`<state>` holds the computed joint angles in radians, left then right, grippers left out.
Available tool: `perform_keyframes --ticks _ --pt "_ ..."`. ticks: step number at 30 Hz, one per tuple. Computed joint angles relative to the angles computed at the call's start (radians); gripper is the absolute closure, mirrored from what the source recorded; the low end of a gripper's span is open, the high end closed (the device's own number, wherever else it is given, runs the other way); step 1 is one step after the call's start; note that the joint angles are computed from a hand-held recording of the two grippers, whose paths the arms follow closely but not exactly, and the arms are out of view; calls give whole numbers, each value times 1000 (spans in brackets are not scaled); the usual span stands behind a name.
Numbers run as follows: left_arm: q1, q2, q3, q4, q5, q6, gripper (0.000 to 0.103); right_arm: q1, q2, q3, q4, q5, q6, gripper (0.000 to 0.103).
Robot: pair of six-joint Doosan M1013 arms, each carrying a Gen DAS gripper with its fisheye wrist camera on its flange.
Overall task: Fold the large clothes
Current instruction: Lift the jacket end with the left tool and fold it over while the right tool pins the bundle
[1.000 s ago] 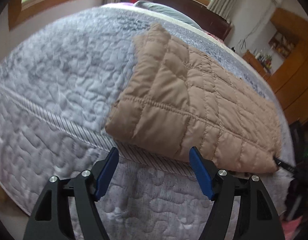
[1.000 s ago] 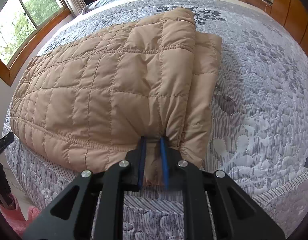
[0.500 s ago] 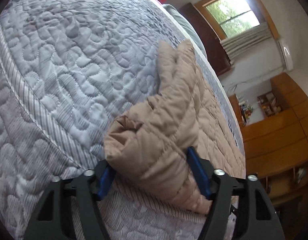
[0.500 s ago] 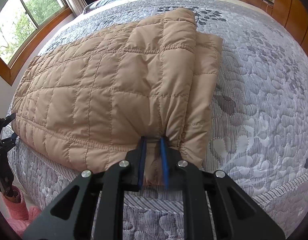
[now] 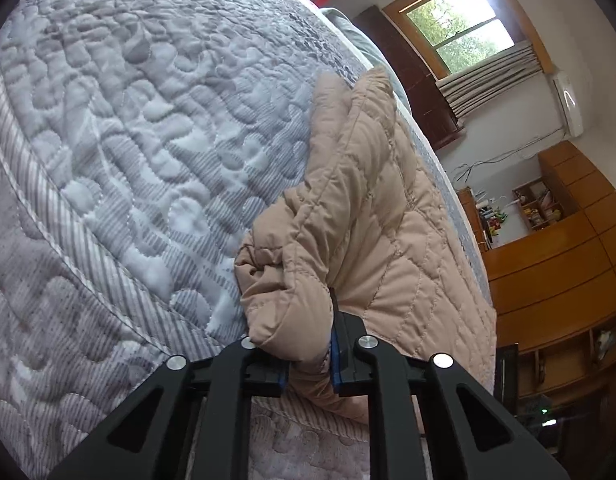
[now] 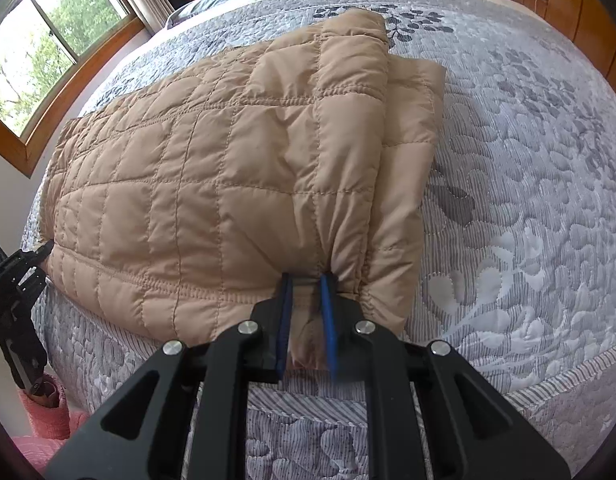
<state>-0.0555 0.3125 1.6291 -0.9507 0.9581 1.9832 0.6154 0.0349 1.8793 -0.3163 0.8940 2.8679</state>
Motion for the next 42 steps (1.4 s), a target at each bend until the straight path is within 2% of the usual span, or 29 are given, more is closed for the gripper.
perform_keyframes --ticks 4,8,12,17,23,32,42 --pt "-9 -33 -4 -43 -51 118 93 -5 -6 6 14 -18 0 90" --pt "-25 -77 -6 -126 -56 286 93 -11 -18 16 35 -35 -9 90" --pt "-58 -107 -17 -173 -32 424 93 -13 -21 16 43 -35 -16 90" --pt "-129 -123 -48 -163 33 560 93 -14 -26 20 48 -48 -11 90" --pt "-220 -97 -81 -67 93 584 93 -7 -31 24 41 -50 0 90" --pt "-295 -55 -74 100 151 490 93 1 -31 19 42 -43 -7 90" --pt "-330 -46 -24 177 70 512 92 0 -28 21 43 -52 -5 90"
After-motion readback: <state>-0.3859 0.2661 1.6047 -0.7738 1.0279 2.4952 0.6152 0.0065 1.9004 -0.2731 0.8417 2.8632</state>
